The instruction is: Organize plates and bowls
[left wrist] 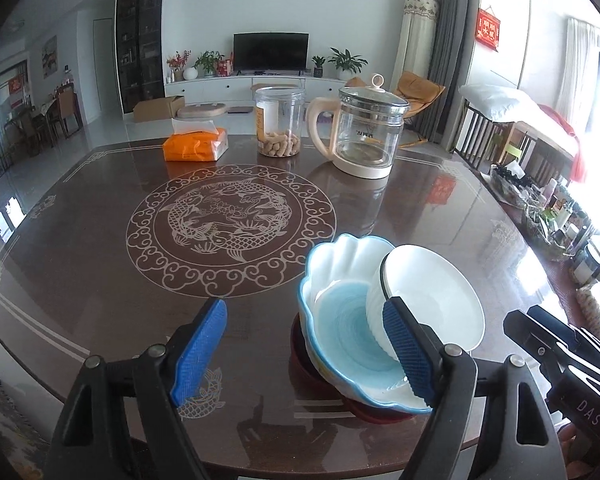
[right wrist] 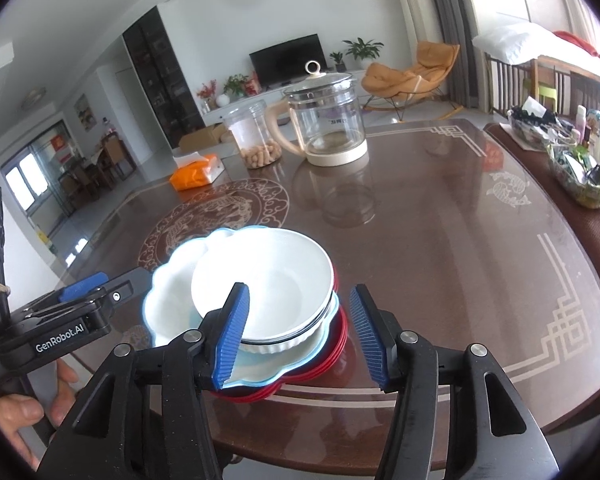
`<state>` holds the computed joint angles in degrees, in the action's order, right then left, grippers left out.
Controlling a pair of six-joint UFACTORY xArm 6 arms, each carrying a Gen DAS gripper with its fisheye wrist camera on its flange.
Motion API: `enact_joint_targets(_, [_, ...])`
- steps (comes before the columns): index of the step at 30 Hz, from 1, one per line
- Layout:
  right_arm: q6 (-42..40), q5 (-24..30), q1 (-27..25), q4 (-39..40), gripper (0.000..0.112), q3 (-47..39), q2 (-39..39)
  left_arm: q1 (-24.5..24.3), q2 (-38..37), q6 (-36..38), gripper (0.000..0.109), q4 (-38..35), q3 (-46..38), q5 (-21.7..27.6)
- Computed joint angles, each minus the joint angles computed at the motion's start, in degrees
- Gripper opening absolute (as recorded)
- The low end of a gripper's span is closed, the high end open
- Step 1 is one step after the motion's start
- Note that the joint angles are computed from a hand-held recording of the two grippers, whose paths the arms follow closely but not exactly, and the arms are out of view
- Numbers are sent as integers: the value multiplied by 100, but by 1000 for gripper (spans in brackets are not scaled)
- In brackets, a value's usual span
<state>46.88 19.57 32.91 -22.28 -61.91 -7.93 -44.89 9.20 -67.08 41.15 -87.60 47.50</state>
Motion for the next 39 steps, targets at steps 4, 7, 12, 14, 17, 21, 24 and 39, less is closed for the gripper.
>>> enact_joint_targets(4, [87, 112, 92, -119, 59, 67, -92, -139, -114, 0, 82, 204, 15, 414])
enact_joint_targets(7, [358, 266, 162, -431, 64, 107, -186, -240, -360, -178, 92, 401, 235, 768])
enact_joint_targets(12, [1115, 692, 333, -1139, 70, 251, -386, -423, -1076, -611, 101, 619, 1126, 1127])
enact_joint_targets(14, [1245, 802, 413, -1086, 70, 376, -442, -495, -1280, -642, 101, 447, 1419, 1309])
enact_joint_targets(17, [1475, 926, 544, -942, 70, 611, -525, -636, -1546, -887, 101, 290, 1856, 1390])
enact_joint_targets(21, [2119, 1168, 795, -1237, 70, 834, -653, -785, -1793, -1509, 101, 361, 2335, 1040])
enact_joint_targets(24, [2270, 1316, 955, -1296, 70, 847, -685, -884, -1787, -1856, 101, 349, 2345, 1015])
enact_joint_targets(39, [2390, 2059, 1290, -1443, 70, 495, -531, -1013, -1426, -1464, 101, 101, 1887, 1712])
